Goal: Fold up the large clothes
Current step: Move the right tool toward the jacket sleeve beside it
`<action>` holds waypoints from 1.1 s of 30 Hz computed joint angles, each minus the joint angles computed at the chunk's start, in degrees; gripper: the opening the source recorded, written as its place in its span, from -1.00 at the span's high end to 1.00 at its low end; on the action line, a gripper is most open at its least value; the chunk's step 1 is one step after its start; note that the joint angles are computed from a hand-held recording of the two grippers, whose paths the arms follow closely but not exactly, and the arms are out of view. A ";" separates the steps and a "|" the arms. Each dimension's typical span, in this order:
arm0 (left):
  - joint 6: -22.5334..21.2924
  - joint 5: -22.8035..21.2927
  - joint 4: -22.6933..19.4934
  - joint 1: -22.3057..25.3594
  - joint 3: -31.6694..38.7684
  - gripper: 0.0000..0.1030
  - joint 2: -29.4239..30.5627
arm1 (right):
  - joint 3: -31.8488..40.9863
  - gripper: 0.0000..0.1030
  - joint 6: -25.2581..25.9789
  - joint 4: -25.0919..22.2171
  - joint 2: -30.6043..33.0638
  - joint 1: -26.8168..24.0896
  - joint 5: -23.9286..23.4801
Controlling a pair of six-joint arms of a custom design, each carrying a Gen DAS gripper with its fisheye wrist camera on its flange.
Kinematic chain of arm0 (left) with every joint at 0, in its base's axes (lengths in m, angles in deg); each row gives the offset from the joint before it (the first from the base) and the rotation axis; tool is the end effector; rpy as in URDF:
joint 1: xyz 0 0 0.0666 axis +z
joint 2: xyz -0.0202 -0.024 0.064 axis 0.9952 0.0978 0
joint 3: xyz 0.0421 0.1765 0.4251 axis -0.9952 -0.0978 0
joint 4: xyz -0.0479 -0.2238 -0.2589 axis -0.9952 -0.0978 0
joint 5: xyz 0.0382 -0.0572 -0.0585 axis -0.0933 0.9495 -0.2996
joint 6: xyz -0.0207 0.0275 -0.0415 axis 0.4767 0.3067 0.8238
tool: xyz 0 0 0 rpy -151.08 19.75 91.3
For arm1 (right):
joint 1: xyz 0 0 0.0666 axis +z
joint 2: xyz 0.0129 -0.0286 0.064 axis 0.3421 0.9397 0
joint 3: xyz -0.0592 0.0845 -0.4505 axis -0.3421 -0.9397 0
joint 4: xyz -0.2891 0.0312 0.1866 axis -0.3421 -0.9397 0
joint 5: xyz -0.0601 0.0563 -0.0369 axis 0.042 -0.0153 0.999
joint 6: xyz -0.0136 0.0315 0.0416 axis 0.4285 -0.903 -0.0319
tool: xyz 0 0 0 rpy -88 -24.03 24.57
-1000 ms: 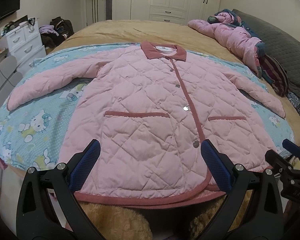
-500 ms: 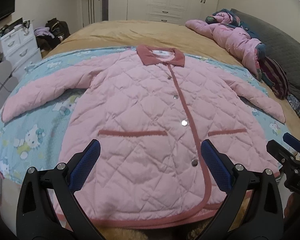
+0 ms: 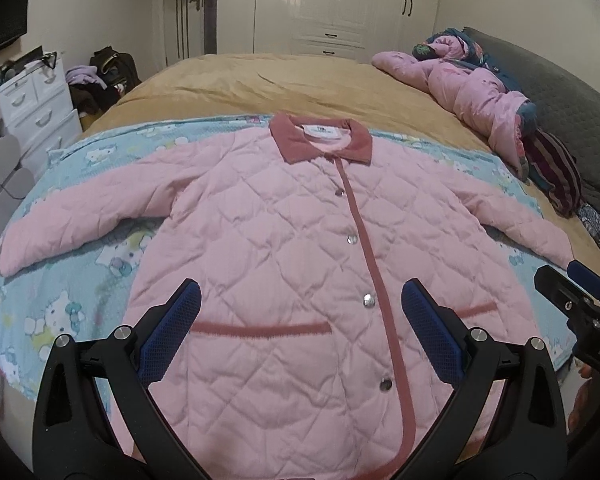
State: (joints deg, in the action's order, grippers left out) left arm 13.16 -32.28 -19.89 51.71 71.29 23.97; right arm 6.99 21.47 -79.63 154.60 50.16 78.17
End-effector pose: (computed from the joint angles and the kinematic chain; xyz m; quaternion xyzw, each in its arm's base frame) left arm 0.3820 -0.2440 0.4958 0.1874 0.9050 -0.1190 0.3628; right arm 0.2783 0.1382 0.4882 0.1968 0.8828 -0.0230 0.4258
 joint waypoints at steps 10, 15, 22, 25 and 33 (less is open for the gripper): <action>0.02 1.05 -0.41 -0.23 5.69 -0.83 4.02 | 3.63 -0.92 3.28 2.77 2.38 -6.48 -1.62; 0.24 1.40 -1.88 0.16 9.35 -0.83 6.44 | 5.11 -0.92 2.98 3.91 3.91 -9.71 -3.29; 0.85 2.58 -3.82 0.90 14.99 -0.83 10.37 | 7.12 -0.92 1.59 4.70 5.86 -13.80 -3.31; 0.81 2.35 -4.85 0.82 17.62 -0.83 12.26 | 8.10 -0.92 0.95 5.46 7.24 -16.13 -4.34; 2.69 2.16 -7.17 0.26 23.92 -0.83 18.05 | 9.47 -0.92 -1.71 9.42 10.89 -23.22 -8.42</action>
